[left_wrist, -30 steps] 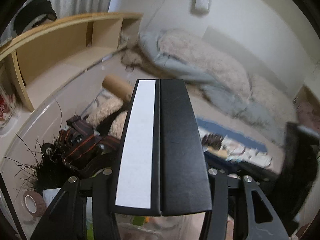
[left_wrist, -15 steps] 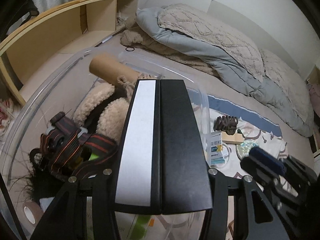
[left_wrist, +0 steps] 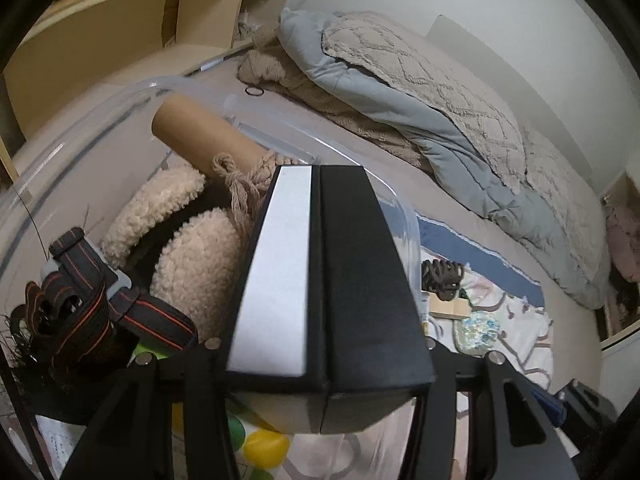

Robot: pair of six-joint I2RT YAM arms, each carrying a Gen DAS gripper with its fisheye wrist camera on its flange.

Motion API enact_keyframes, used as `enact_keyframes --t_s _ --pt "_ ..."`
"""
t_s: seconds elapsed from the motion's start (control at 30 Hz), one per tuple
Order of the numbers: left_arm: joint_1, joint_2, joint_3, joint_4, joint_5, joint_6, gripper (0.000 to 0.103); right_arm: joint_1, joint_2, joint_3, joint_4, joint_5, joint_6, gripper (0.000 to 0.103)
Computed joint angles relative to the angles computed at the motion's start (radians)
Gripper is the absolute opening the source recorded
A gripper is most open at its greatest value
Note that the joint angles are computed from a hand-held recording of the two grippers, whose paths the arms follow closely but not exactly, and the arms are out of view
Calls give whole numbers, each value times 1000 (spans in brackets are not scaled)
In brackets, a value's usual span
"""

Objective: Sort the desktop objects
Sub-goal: 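Lower the CHANEL box in the left tool into the clear bin, then open the left tool, releasing the CHANEL box upright inside the bin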

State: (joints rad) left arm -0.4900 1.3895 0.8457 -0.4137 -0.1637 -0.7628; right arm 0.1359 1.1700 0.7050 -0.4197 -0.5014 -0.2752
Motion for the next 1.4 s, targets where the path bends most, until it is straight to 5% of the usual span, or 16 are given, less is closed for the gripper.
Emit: enact_keyframes --t_s 0.07,0.23,0.43,0.83,1.03,1.1,1.4 --pt "10 -30 -19 3 32 -5 77 -1 4 4 -9 -23 0 22" --pt "-23 -140 -45 -60 -35 35 77 45 11 13 -32 -68 26 22" --pt "-58 -320 -107 -149 -121 85 77 213 30 9 11 23 101 22" --pt "65 -484 -208 -170 -21 135 77 382 204 72 92 225 244 22" --pt "42 -495 -211 -192 -60 130 77 399 225 87 66 286 229 13" --pt "30 -482 -208 -196 -79 124 77 389 233 93 60 290 244 0" --pt "-31 -356 -168 -244 -175 85 77 377 250 112 50 272 274 0"
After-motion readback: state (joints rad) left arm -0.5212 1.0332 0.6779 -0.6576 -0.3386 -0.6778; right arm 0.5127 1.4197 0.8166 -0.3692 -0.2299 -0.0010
